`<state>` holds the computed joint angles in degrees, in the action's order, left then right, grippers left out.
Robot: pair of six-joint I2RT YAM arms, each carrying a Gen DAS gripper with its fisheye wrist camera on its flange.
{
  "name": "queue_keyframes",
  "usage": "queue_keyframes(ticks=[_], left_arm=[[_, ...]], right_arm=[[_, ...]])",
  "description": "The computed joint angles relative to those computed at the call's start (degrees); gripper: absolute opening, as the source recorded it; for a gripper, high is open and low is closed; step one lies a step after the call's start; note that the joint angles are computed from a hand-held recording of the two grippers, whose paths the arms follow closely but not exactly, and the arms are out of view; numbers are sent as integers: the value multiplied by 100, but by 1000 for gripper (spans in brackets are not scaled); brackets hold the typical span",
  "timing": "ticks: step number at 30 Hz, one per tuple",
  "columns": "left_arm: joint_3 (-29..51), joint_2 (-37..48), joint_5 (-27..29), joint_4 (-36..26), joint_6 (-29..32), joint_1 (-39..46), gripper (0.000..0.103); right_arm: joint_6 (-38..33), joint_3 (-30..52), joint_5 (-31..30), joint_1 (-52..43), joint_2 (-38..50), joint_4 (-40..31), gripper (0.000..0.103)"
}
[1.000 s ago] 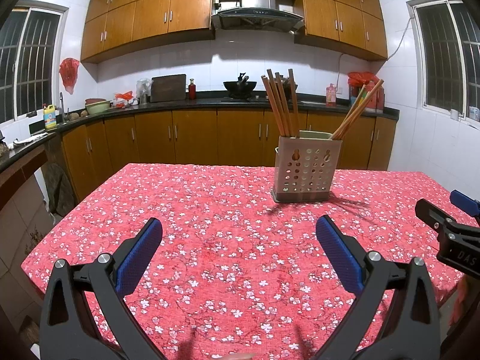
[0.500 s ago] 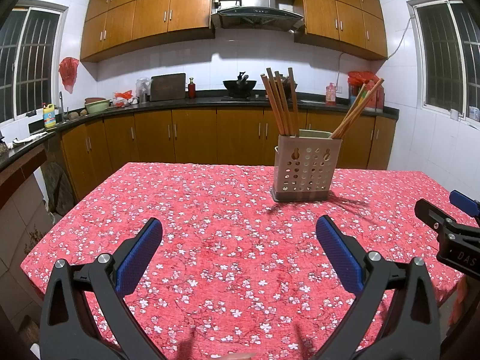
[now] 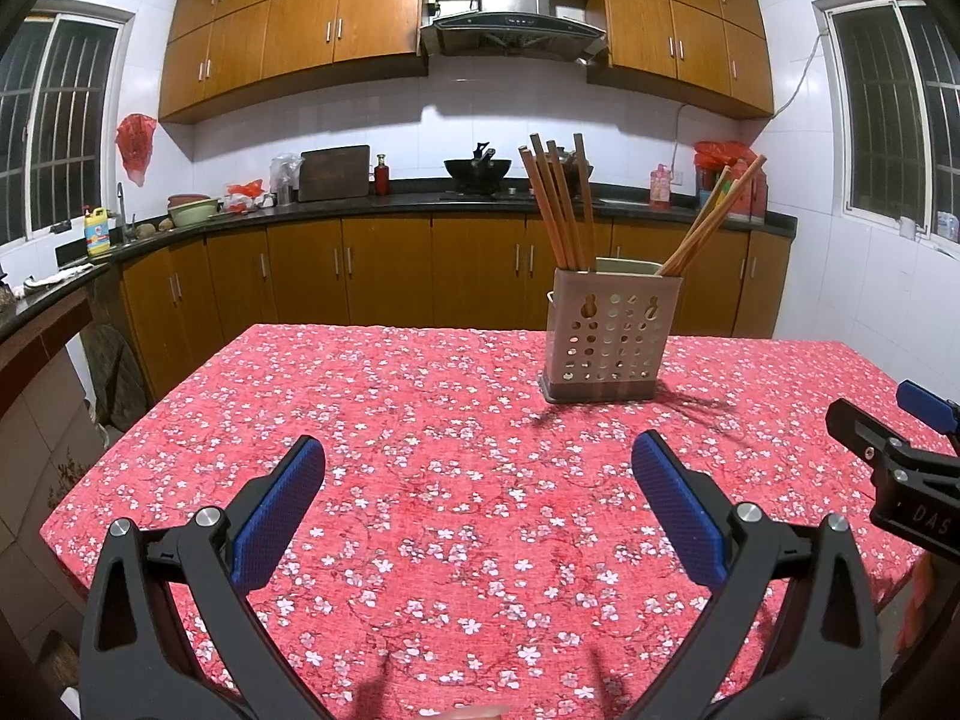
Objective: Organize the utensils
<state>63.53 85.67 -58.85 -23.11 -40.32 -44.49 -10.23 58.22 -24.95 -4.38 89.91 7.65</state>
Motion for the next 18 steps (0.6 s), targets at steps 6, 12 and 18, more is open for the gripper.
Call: queue_keyframes(ticks=[6,12,18], left_arm=[[-29,-13,23,47,36,22,101],[-36,-26,35,48,43,29,101],[-23,2,29,29,5,7,101]], right_arm=[[-7,33,-9,-8,16,-19,99],[-10,40,-13,-13,14,-33,99],[-12,53,-21,-19,18,-45,99]])
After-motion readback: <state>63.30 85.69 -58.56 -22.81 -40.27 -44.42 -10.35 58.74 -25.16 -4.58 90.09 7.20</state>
